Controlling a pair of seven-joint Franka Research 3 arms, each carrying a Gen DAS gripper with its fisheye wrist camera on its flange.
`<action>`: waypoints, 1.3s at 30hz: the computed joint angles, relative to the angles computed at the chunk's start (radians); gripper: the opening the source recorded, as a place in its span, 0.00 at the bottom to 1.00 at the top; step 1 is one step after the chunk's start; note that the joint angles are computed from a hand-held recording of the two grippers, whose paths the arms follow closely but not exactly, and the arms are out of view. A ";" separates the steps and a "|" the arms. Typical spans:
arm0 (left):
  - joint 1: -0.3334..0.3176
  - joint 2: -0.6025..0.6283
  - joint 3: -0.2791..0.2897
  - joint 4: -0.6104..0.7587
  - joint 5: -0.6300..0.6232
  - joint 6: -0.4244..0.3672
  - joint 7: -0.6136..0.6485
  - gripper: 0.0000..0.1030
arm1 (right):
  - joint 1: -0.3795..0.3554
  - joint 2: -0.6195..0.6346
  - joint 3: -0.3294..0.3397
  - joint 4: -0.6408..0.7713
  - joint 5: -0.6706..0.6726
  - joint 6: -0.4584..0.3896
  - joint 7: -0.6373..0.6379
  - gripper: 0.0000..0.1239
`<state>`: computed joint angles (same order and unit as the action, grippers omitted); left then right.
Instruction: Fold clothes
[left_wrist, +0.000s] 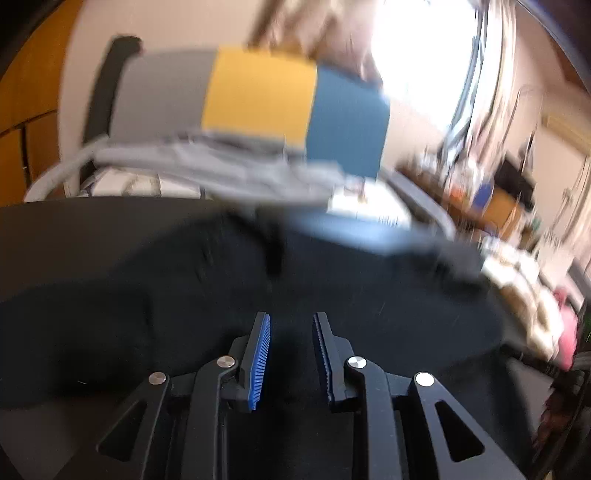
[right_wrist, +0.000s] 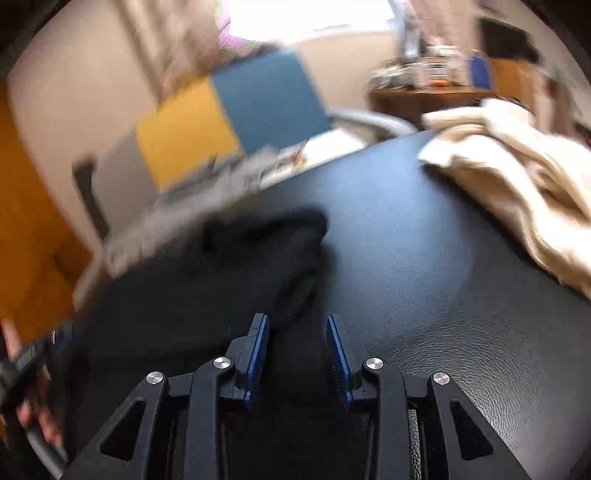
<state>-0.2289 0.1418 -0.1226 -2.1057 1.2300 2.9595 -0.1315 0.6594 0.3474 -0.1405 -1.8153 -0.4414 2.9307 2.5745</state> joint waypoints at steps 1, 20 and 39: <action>0.023 0.026 -0.025 0.007 -0.114 0.004 0.100 0.23 | -0.022 0.016 0.029 0.027 0.039 -0.048 -0.036 0.28; -0.011 0.072 0.125 0.046 0.246 0.239 -0.350 0.21 | -0.067 -0.018 0.015 -0.048 0.103 0.063 -0.032 0.10; 0.020 0.051 0.062 0.021 0.232 0.170 -0.311 0.21 | -0.135 0.439 0.017 0.752 0.288 -0.351 -0.350 0.25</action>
